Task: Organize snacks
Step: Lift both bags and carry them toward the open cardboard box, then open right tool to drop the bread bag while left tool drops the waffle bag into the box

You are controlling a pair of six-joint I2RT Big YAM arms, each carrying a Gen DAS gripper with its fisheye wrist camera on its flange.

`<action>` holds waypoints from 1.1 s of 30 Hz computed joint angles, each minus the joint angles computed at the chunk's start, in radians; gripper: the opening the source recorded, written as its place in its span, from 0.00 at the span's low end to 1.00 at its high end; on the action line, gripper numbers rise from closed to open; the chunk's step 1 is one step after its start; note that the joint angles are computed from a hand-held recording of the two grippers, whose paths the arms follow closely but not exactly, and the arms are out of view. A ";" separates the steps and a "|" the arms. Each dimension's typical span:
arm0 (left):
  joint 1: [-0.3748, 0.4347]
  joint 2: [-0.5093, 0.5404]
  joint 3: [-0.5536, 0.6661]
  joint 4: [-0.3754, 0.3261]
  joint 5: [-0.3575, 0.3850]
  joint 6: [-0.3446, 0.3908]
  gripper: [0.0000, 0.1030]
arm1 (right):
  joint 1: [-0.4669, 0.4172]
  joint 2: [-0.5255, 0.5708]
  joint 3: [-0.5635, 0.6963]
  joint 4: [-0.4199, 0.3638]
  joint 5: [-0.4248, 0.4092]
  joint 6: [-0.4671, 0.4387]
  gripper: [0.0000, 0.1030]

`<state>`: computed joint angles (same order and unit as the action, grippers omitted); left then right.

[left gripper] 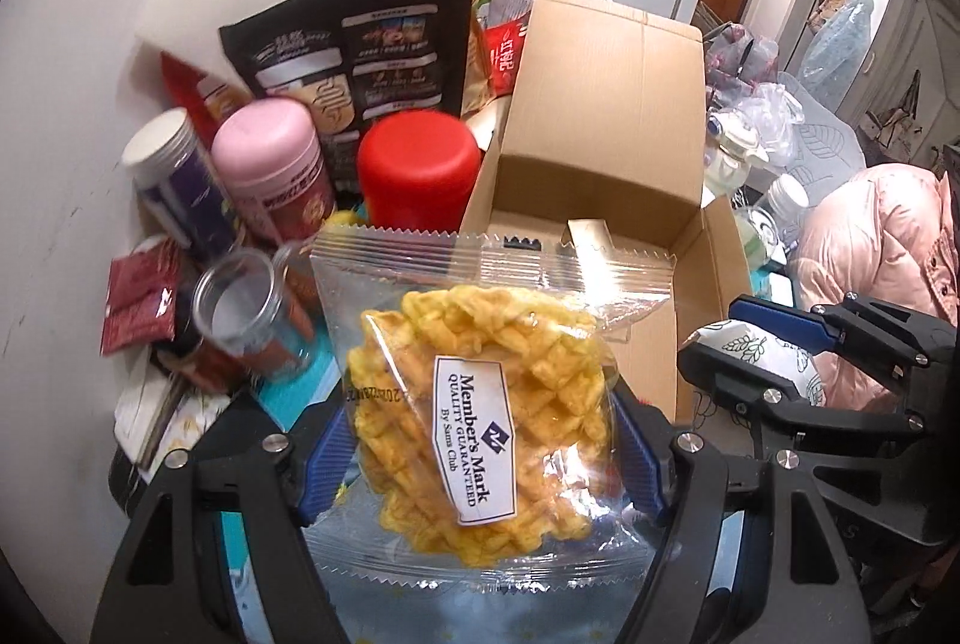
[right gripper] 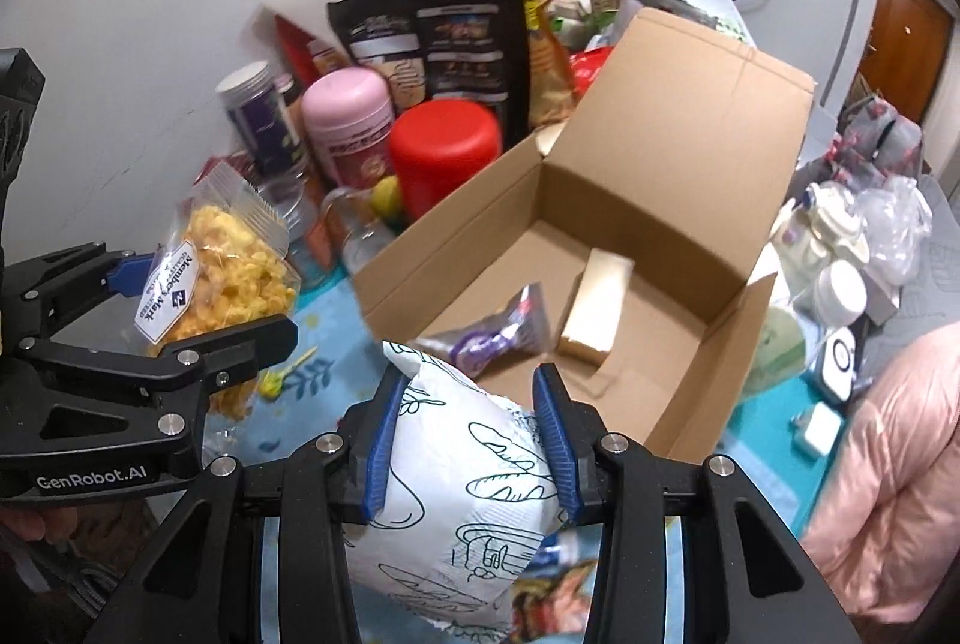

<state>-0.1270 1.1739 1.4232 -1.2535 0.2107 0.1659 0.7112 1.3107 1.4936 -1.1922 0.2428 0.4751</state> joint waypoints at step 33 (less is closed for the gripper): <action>-0.224 0.319 0.111 0.114 -0.153 -0.073 0.72 | -0.265 0.063 -0.155 0.126 -0.015 -0.043 0.46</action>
<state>-0.3513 1.4932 1.5337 -1.1391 0.0581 0.0925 0.4463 1.3741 1.3388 -1.0665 0.2279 0.4324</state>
